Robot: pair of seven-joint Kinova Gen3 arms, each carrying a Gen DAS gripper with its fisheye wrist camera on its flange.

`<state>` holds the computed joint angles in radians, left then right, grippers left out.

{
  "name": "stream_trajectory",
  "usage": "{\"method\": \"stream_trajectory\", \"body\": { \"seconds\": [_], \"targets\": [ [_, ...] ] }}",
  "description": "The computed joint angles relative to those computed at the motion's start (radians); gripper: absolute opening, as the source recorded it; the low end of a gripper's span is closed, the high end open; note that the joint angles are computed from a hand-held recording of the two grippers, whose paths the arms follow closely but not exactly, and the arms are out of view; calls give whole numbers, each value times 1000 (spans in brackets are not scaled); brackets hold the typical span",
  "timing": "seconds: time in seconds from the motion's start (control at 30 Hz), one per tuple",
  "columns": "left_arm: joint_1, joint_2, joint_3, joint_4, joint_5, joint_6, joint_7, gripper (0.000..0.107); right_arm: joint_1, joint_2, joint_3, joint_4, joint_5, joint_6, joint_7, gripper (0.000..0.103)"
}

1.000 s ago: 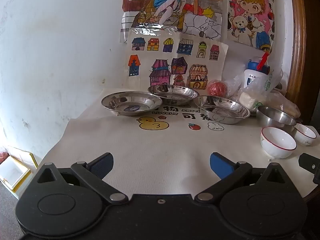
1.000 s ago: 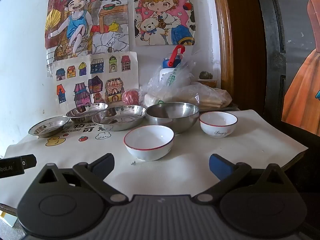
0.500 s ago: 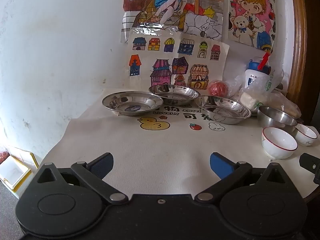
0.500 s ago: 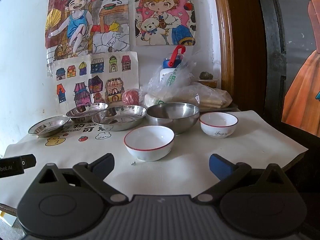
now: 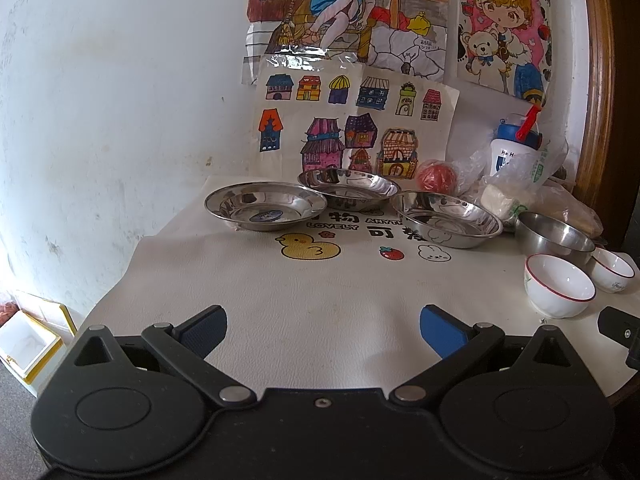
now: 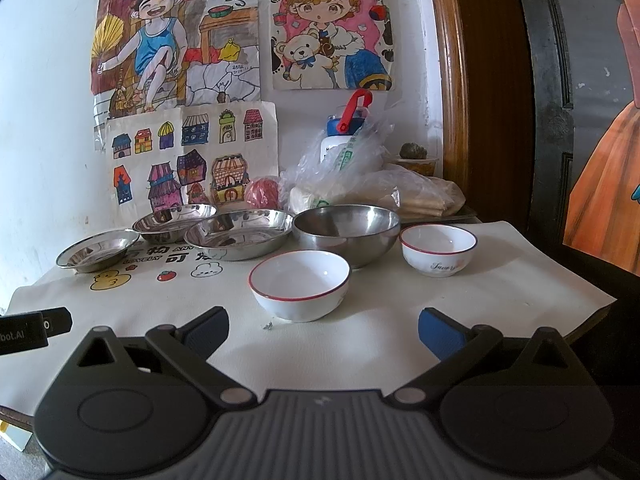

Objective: Organize plates and bowls

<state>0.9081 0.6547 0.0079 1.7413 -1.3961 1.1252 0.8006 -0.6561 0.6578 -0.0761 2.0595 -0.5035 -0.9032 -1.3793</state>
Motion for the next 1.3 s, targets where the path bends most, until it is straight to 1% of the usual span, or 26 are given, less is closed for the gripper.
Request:
{"method": "stream_trajectory", "body": {
  "seconds": [0.83, 1.0, 1.3],
  "targets": [
    [-1, -1, 1, 2, -2, -1, 3, 102, 1, -1, -1, 6, 1, -5, 1, 103],
    [-7, -14, 2, 27, -13, -7, 14, 102, 1, 0, -1, 6, 1, -7, 1, 103],
    [-11, -13, 9, 26, -15, -2, 15, 102, 0, -1, -1, 7, 0, -9, 1, 103]
  ]
}}
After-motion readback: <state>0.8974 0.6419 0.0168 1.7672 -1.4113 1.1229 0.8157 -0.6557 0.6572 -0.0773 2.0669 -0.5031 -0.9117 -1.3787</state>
